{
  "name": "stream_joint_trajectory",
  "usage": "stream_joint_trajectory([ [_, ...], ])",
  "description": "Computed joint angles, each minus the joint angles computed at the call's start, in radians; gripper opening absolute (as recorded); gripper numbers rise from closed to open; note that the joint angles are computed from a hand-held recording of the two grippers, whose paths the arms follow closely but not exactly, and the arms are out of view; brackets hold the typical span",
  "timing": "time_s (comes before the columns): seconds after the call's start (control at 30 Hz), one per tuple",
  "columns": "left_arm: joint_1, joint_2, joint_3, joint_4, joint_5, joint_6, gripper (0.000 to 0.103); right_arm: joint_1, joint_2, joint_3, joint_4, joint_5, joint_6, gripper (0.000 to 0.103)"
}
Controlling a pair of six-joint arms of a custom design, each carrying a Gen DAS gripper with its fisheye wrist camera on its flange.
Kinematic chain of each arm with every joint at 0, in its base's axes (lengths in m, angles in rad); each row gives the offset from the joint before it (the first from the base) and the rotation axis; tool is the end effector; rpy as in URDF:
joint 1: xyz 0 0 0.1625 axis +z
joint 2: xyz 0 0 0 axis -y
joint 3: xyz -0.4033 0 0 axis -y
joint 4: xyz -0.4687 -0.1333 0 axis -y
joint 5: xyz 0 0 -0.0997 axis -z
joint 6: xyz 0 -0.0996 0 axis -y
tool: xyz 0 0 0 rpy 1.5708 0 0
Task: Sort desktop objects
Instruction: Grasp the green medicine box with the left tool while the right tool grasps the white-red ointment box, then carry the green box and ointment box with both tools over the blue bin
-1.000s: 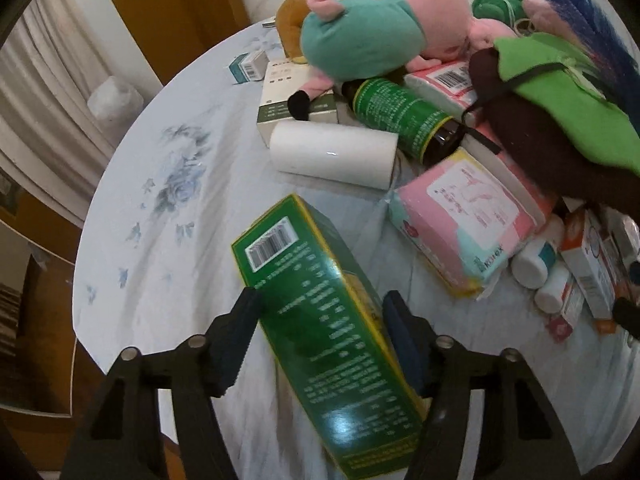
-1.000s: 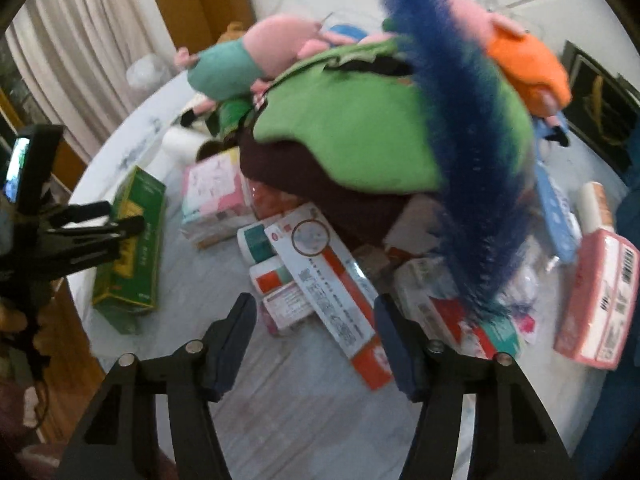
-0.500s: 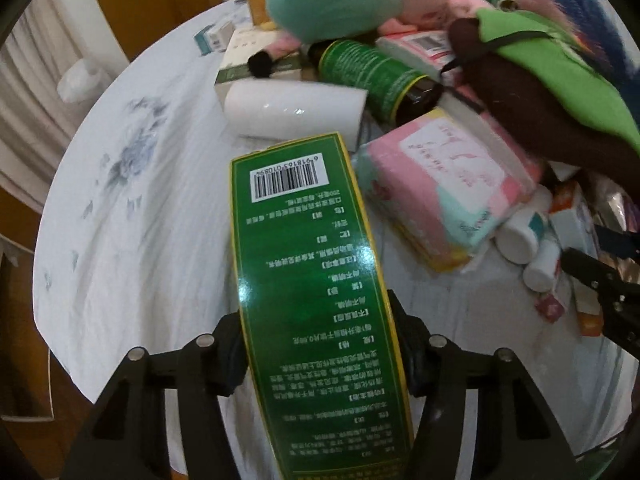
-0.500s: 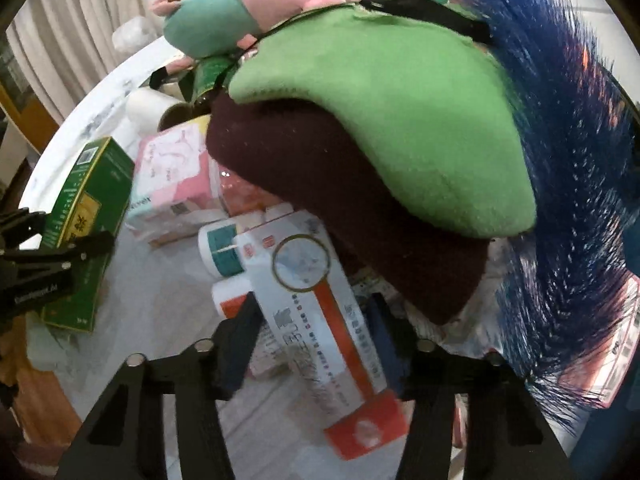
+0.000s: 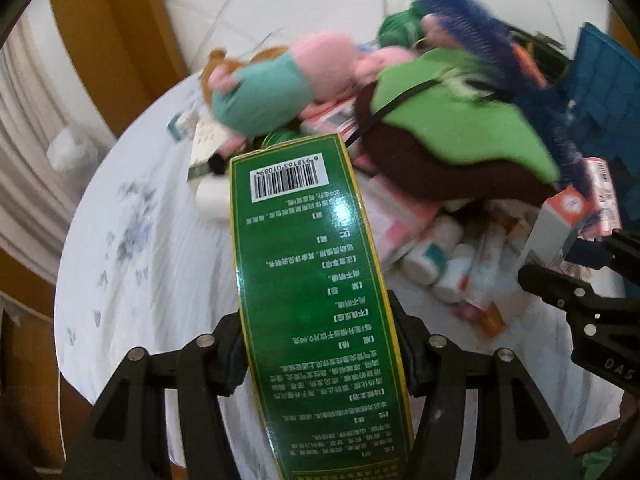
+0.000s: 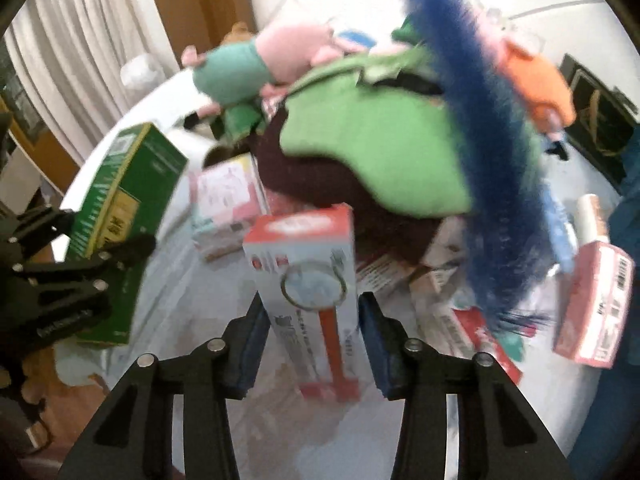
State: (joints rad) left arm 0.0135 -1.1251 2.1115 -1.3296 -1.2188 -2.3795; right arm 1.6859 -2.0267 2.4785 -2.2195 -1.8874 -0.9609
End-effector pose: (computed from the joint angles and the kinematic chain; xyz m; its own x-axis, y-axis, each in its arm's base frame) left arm -0.3756 -0.1727 0.0101 -0.4580 -0.6853 -0.5662 -0.0280 0.6478 -0.7613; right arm 0.1430 -0.3463 0.2467 -0.4524 -0.8264 0.3352 -0.8441 0.5181 0.1382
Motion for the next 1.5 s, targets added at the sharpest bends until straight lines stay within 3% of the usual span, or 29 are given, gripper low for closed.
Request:
stream_joint_trajectory([
  [0.23, -0.002, 0.06, -0.116, 0.091, 0.11, 0.054, 0.057, 0.002, -0.114, -0.028, 0.042, 0.087, 0.022, 0.043],
  [0.57, 0.009, 0.159, -0.315, 0.256, 0.335, 0.143, 0.057, 0.047, -0.232, -0.093, 0.005, 0.16, 0.058, 0.043],
  [0.77, 0.029, 0.239, -0.461, 0.333, 0.507, 0.211, 0.057, 0.042, -0.29, -0.16, -0.039, 0.199, 0.075, 0.043],
  [1.03, 0.07, 0.387, -0.704, 0.383, 0.766, 0.341, 0.057, -0.045, -0.327, -0.302, -0.082, 0.326, 0.122, 0.042],
  [1.23, 0.115, 0.515, -0.878, 0.19, 0.924, 0.614, 0.057, -0.149, -0.318, -0.403, -0.172, 0.375, 0.128, 0.042],
  [1.4, 0.154, 0.631, -0.974, -0.234, 0.963, 1.038, 0.057, -0.269, -0.268, -0.491, -0.226, 0.412, 0.133, 0.042],
  [1.5, 0.179, 0.727, -1.074, -0.459, 0.943, 1.298, 0.057, -0.337, -0.238, -0.536, -0.236, 0.424, 0.129, 0.042],
])
